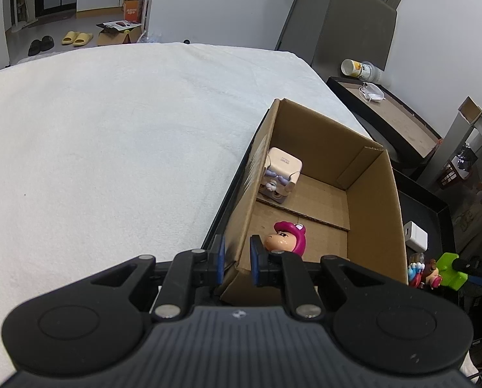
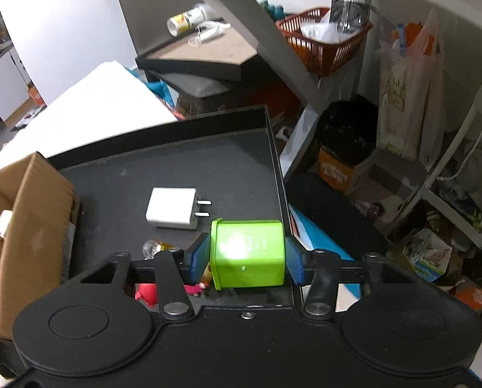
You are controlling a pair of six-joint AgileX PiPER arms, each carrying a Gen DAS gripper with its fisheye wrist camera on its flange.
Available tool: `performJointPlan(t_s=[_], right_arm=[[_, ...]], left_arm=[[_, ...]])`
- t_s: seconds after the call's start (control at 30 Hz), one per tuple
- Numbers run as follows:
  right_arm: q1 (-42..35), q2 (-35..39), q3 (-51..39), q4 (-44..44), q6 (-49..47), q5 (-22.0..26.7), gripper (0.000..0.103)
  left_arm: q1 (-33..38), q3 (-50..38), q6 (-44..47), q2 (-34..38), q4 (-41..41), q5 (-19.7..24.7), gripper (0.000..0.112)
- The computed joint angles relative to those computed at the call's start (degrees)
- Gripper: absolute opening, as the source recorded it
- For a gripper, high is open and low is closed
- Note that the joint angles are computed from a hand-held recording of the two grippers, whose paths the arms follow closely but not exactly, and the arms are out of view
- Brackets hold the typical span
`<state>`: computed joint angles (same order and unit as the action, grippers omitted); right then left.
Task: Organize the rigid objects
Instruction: 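Carry the lime-green cube into the box and open the right gripper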
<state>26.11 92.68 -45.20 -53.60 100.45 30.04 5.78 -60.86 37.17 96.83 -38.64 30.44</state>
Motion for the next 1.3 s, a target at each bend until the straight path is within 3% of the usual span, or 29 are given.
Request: performJointPlan(t_s=[0.63, 0.77, 0.97, 1.07, 1.3], right_arm=[[4.1, -9.0, 3.3, -11.7, 13.6, 0.0, 0.048], [5.5, -9.8, 2.5, -12.1, 13.1, -0.3, 0.048], [10.5, -10.4, -1.1, -9.5, 8.1, 4.9, 0.049], [11.2, -10.2, -2.5, -9.1, 6.4, 5.1, 0.049], [12.8, -6.4, -6.5, -9.0, 6.7, 6.1, 0.049]], left_arm=[[-1.4, 1.1, -1.6, -1.3, 2.9, -1.9, 0.015], [-1.8, 1.3, -2.1, -1.4, 3.4, -2.4, 0.015], [-2.2, 1.9, -2.3, -1.9, 4.0, -3.1, 0.015], [-2.4, 2.2, -2.0, -2.1, 3.9, -3.5, 0.015], [-2.0, 2.7, 0.6, -2.3, 2.4, -3.7, 0.015]])
